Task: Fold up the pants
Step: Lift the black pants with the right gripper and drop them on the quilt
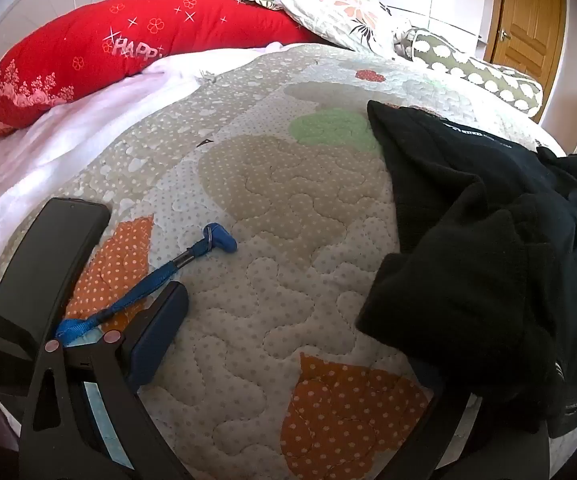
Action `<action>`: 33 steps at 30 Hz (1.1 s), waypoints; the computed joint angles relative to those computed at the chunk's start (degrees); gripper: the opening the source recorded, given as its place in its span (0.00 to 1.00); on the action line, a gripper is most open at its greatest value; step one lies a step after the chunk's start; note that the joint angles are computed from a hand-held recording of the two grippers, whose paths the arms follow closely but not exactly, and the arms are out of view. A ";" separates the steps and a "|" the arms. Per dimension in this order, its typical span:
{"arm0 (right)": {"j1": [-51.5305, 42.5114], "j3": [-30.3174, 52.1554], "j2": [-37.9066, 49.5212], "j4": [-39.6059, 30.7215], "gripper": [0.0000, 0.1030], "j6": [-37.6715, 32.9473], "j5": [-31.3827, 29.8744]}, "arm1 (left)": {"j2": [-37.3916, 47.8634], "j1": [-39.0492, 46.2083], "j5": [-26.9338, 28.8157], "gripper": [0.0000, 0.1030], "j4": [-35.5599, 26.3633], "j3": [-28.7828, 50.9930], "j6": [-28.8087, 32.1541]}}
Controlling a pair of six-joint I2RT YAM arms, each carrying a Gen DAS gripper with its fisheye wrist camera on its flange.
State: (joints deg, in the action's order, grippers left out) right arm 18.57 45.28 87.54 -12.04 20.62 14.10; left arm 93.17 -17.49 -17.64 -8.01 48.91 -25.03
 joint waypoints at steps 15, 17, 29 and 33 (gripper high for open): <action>0.35 0.37 0.89 0.49 1.00 0.50 -0.59 | -2.64 -5.08 -10.35 0.96 -10.87 2.84 0.72; -1.64 -0.51 -0.72 0.21 1.00 -1.32 -3.48 | -7.69 -6.27 -11.48 0.96 -10.35 -0.72 -1.50; 1.03 -19.27 -26.42 12.27 0.94 0.07 -14.93 | -21.40 -16.07 -14.55 0.96 -17.83 -2.46 -5.25; 7.61 -19.66 -31.40 9.76 0.94 0.07 -7.70 | -21.75 -19.99 -16.93 0.96 -19.33 -1.23 -6.77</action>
State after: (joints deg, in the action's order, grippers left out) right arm 26.18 25.62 56.15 -2.28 20.69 6.40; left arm 71.42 -37.48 -34.57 -27.34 47.68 -31.80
